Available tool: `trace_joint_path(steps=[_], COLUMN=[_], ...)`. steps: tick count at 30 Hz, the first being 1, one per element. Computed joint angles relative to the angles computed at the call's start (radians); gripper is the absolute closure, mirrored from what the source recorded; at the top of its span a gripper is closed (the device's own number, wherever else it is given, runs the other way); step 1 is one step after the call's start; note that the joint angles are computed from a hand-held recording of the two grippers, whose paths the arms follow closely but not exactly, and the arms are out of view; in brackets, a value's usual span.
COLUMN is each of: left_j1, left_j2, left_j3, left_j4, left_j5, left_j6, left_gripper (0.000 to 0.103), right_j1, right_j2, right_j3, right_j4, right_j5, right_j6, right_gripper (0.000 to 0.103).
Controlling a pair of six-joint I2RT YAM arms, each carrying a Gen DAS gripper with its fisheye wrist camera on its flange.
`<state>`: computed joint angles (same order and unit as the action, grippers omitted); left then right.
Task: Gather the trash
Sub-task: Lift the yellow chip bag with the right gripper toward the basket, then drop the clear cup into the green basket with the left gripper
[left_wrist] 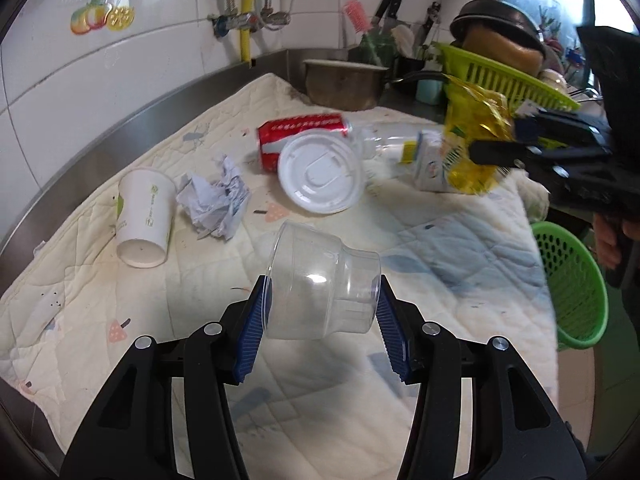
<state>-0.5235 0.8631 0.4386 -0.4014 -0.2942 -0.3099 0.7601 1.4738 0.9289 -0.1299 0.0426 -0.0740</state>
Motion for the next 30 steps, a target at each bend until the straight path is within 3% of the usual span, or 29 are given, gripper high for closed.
trace_joint_path(steps=[8, 14, 22, 30], left_j1=[-0.253, -0.43, -0.584, -0.646], left_j2=[0.035, 0.145, 0.397, 0.657], left_j3=[0.056, 0.13, 0.276, 0.445], left_j4=[-0.041, -0.029, 0.069, 0.148], left_j5=[-0.121, -0.191, -0.201, -0.141], left_j6=[-0.143, -0.232, -0.261, -0.25], left_gripper=[0.051, 0.051, 0.052, 0.052], right_j1=[-0.025, -0.142, -0.657, -1.079], right_j2=[-0.396, -0.701, -0.945, -0.876], right_j3=[-0.306, -0.516, -0.72, -0.807], right_j4=[-0.081, -0.237, -0.402, -0.346], right_j5=[0.067, 0.093, -0.157, -0.347], right_j6=[0.072, 0.087, -0.117, -0.376], right_gripper=[0.055, 0.051, 0.051, 0.036])
